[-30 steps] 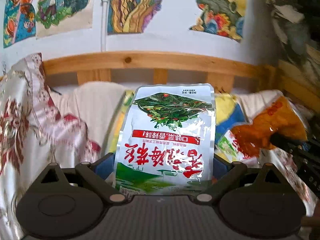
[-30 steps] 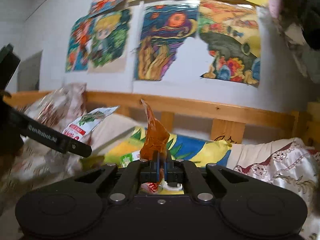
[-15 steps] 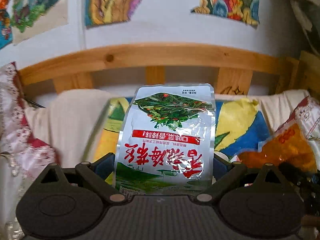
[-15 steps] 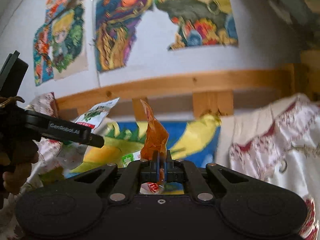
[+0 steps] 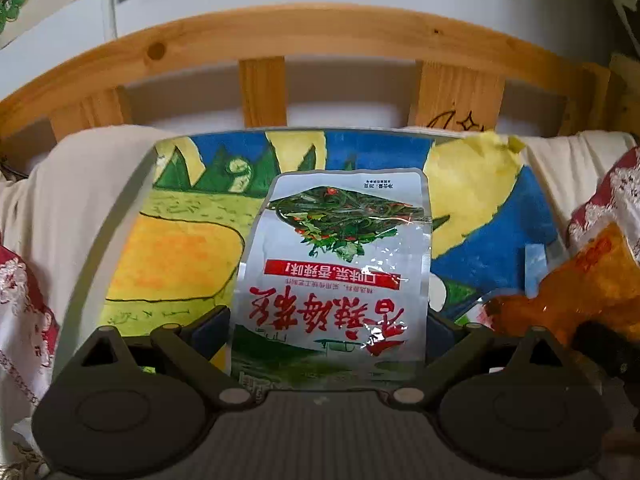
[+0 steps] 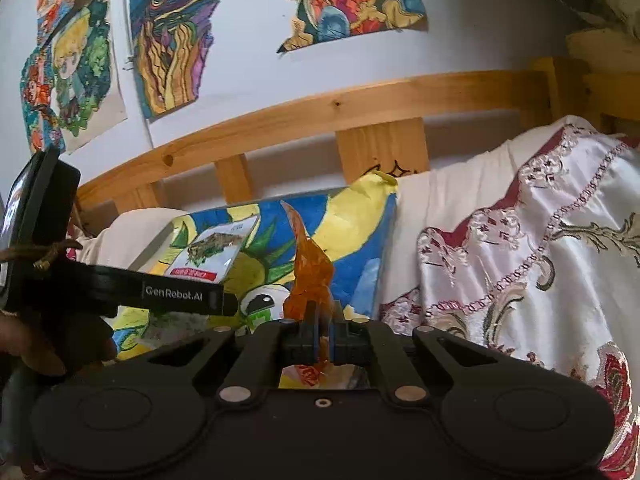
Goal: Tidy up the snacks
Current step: 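Carry the seaweed bag and jelly pouch into the tin box, opening both tools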
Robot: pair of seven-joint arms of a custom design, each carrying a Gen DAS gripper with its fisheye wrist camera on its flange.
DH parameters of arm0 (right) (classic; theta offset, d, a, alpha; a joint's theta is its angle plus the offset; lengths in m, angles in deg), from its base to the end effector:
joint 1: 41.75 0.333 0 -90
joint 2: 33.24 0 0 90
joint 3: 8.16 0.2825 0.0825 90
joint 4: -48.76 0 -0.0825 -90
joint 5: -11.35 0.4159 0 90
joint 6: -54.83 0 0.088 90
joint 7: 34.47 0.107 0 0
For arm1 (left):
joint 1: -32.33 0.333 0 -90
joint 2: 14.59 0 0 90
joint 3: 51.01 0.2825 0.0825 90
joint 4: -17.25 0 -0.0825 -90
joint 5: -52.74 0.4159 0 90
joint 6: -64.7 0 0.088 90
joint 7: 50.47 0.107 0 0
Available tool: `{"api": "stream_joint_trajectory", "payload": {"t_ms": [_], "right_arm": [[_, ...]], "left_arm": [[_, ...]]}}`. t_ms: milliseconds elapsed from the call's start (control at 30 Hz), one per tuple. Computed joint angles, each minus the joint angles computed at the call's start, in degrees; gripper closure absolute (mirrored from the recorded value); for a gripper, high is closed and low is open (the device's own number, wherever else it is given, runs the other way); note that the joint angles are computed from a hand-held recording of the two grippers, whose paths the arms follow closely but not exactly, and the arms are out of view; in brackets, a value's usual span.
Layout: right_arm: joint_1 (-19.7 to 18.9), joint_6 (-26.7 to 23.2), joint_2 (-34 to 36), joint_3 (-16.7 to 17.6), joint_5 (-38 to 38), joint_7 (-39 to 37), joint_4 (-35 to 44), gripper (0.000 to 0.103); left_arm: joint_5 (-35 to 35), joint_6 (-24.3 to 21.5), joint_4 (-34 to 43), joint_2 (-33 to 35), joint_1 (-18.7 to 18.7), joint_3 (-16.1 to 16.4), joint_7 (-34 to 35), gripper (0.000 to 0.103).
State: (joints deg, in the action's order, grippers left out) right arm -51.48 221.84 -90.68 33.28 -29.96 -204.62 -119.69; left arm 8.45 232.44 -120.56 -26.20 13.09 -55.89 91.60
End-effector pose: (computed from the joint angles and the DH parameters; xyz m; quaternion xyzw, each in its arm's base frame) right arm 0.3356 0.1862 0.3917 -0.4185 0.7349 -0.3787 0.3759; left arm 0.5057 -0.1785 0.4114 -0.4161 0.8236 -0.3400 0.1818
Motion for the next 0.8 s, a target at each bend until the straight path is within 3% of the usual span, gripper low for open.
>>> {"api": "stream_joint_trajectory", "payload": {"t_ms": [300, 367, 433, 533, 800], "right_arm": [[2.0, -3.9, 1.0, -1.6, -0.8, -0.3, 0.5, 0.085], [2.4, -4.5, 1.2, -2.0, -1.7, -0.4, 0.7, 0.078], [2.9, -6.4, 1.4, -1.8, -2.6, -0.3, 1.3, 0.061], [3.9, -8.9, 1.9, -2.0, -4.9, -0.1, 2.1, 0.049], [6.5, -12.8, 3.2, -3.4, -11.4, 2.8, 3.4, 0.031]], "left_arm": [[6.4, -1.3, -0.2, 0.1, 1.8, -1.2, -5.5, 0.004], [7.5, -2.3, -0.2, -0.2, 2.2, -1.1, -6.8, 0.004], [8.7, -3.2, -0.3, -0.4, 2.6, -1.1, -8.2, 0.003], [8.9, -3.7, -0.9, -1.1, 2.7, -0.7, -9.4, 0.003], [8.9, -3.3, -1.6, -2.6, 2.6, 0.0, -10.6, 0.001]]}}
